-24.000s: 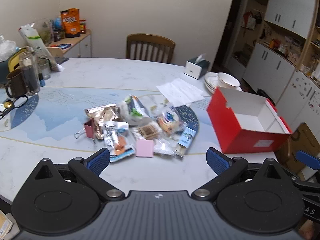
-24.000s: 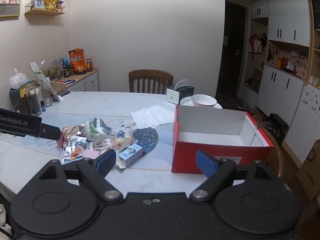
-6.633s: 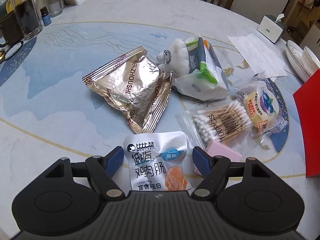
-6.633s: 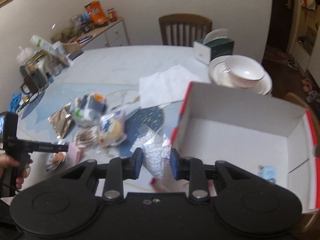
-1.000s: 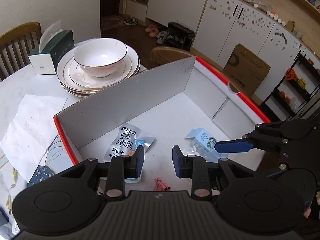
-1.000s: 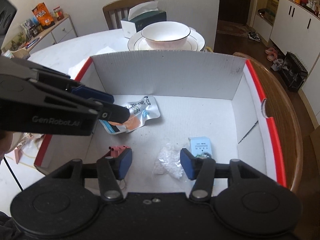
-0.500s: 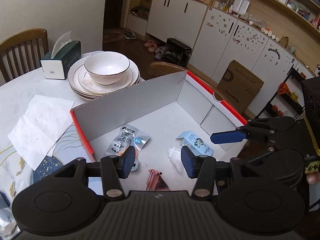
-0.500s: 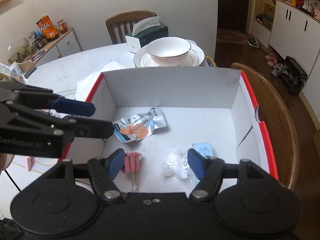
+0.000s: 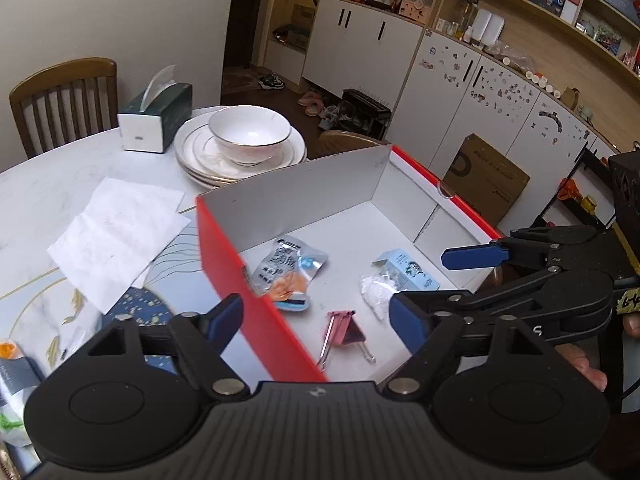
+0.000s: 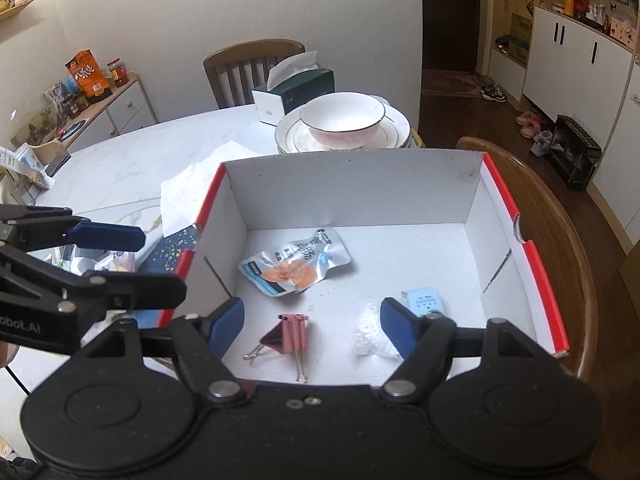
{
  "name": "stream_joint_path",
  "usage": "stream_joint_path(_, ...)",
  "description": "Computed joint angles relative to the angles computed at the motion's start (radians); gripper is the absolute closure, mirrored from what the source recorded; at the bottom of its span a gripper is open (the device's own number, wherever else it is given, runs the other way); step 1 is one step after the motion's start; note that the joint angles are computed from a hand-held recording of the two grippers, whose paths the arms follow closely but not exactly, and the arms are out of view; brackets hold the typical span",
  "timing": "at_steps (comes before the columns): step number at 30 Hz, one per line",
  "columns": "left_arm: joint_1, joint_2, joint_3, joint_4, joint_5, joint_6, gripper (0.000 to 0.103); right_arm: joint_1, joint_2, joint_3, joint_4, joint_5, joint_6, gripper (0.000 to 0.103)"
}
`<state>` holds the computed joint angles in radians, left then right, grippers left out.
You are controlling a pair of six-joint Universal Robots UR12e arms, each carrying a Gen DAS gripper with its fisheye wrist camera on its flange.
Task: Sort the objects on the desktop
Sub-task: 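Withdraw both open grippers up out of the box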
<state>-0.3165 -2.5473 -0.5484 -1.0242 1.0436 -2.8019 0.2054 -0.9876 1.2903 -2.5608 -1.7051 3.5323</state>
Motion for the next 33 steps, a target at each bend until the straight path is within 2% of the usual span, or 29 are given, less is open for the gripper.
stream_joint_path(4,0.017,0.023,-0.044,0.021,-0.018,0.01,0.017,0.017,0.014,-0.025,0.008,-0.018,0.016,0.028)
stream_joint_path(8,0.036,0.048,-0.092,0.042,-0.03,0.012,0.004,0.034,0.029,-0.052,0.016,-0.029,0.026,0.028)
stream_joint_path(17,0.081,0.112,-0.216,0.127,-0.043,0.017,0.002,0.072,0.071,-0.12,0.021,-0.036,0.051,0.028)
stream_joint_path(23,0.121,0.148,-0.295,0.206,-0.068,-0.042,0.002,0.098,0.103,-0.175,0.044,-0.039,0.049,0.027)
stream_joint_path(33,0.176,0.185,-0.372,0.223,-0.037,-0.067,0.0,0.14,0.162,-0.275,0.096,-0.04,0.023,0.027)
